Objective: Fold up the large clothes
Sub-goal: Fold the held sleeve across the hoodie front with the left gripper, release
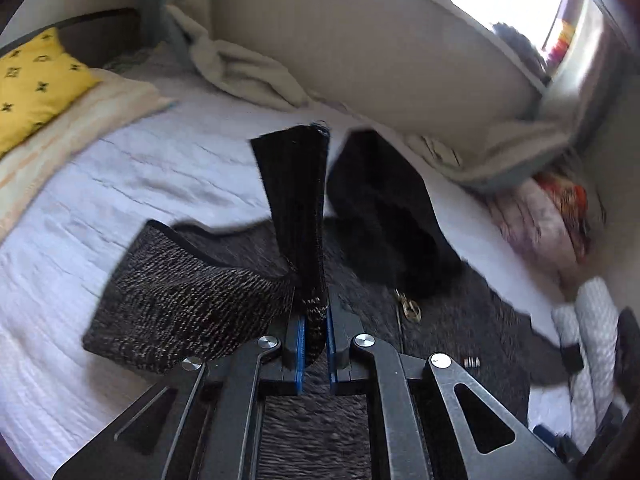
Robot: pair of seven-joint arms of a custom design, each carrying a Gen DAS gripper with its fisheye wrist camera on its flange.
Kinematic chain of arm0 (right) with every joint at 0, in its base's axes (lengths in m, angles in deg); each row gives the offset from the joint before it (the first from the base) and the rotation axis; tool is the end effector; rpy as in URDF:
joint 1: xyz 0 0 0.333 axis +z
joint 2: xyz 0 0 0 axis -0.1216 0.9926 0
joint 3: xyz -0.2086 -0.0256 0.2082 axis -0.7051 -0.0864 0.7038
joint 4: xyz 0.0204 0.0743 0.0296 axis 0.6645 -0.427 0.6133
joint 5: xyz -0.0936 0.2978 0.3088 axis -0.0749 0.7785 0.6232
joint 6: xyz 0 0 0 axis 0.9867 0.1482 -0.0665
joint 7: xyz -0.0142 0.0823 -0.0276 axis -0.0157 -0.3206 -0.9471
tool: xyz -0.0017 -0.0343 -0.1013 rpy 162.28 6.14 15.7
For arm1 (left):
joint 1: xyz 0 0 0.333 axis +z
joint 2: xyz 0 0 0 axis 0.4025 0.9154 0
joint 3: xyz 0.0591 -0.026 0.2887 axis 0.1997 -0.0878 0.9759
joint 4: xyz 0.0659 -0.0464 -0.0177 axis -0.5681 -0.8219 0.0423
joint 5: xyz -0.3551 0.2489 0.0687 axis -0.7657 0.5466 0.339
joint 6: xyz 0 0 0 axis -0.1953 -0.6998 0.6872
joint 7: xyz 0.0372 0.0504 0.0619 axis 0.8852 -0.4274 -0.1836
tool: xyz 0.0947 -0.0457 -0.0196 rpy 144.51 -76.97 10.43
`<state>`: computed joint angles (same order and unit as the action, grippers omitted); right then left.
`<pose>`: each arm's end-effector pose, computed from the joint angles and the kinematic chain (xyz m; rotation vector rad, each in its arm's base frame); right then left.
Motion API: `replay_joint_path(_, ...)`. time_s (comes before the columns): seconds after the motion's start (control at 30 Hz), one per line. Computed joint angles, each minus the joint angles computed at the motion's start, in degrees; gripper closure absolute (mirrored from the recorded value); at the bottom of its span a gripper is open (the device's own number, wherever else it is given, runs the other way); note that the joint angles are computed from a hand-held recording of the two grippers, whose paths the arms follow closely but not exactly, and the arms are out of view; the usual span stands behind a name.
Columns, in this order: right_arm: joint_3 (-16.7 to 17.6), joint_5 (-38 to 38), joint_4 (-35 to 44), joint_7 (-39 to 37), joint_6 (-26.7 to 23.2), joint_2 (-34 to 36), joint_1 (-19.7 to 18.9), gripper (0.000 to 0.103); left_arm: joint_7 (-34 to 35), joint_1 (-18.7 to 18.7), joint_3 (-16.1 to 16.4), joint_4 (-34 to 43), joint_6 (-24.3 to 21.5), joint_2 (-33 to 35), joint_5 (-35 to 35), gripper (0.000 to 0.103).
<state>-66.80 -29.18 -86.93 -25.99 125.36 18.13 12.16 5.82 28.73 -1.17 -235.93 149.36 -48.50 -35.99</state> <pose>0.4636 0.0810 0.4094 -2.0922 1.3915 -0.3387 0.4493 -0.0654 0.4742 -2.2377 1.2276 -0.8840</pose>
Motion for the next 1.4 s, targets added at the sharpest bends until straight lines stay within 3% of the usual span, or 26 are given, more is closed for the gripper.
replay_joint_path(0.17,0.21,-0.45,0.03,1.14,-0.18,0.09,-0.76,0.000,-0.36,-2.16,-3.66,4.50,-0.53,8.45,2.07,0.092)
replay_joint_path(0.4,0.10,-0.54,0.44,1.79,-1.86,0.55,-1.18,0.000,1.01,-8.29,-1.50,5.94,-3.23,14.33,0.39,0.087)
replay_joint_path(0.6,0.24,0.30,1.43,1.91,-5.16,1.56,-1.64,0.000,3.63,-12.13,0.65,4.20,-2.63,13.94,-3.85,0.056)
replay_joint_path(0.7,1.01,-0.08,2.07,2.54,-6.34,2.59,-2.25,0.000,3.72,-13.13,0.76,2.52,-3.30,11.05,-5.86,0.041)
replay_joint_path(0.83,1.24,0.13,3.27,2.60,-8.73,4.35,-2.89,0.000,1.19,-13.16,-0.38,-1.32,-7.86,3.54,-7.00,0.033)
replay_joint_path(1.03,3.35,-2.45,3.72,4.55,-9.08,6.82,-4.71,0.000,-9.14,-9.68,-7.19,-6.75,-19.46,-10.22,0.70,0.018)
replay_joint_path(1.13,4.64,-5.03,3.08,6.30,-7.45,7.48,-5.40,0.000,-12.17,-10.20,-8.57,-9.12,-23.56,-16.90,4.42,0.014)
replay_joint_path(1.27,5.74,-8.65,2.69,9.49,-7.49,8.01,-6.06,0.000,-14.73,-9.69,-10.50,-9.85,-25.65,-22.48,10.32,0.002)
replay_joint_path(1.4,6.43,-11.38,2.42,12.74,-6.72,8.26,-6.27,0.000,-16.11,-8.49,-11.51,-8.28,-26.79,-24.00,15.04,0.000)
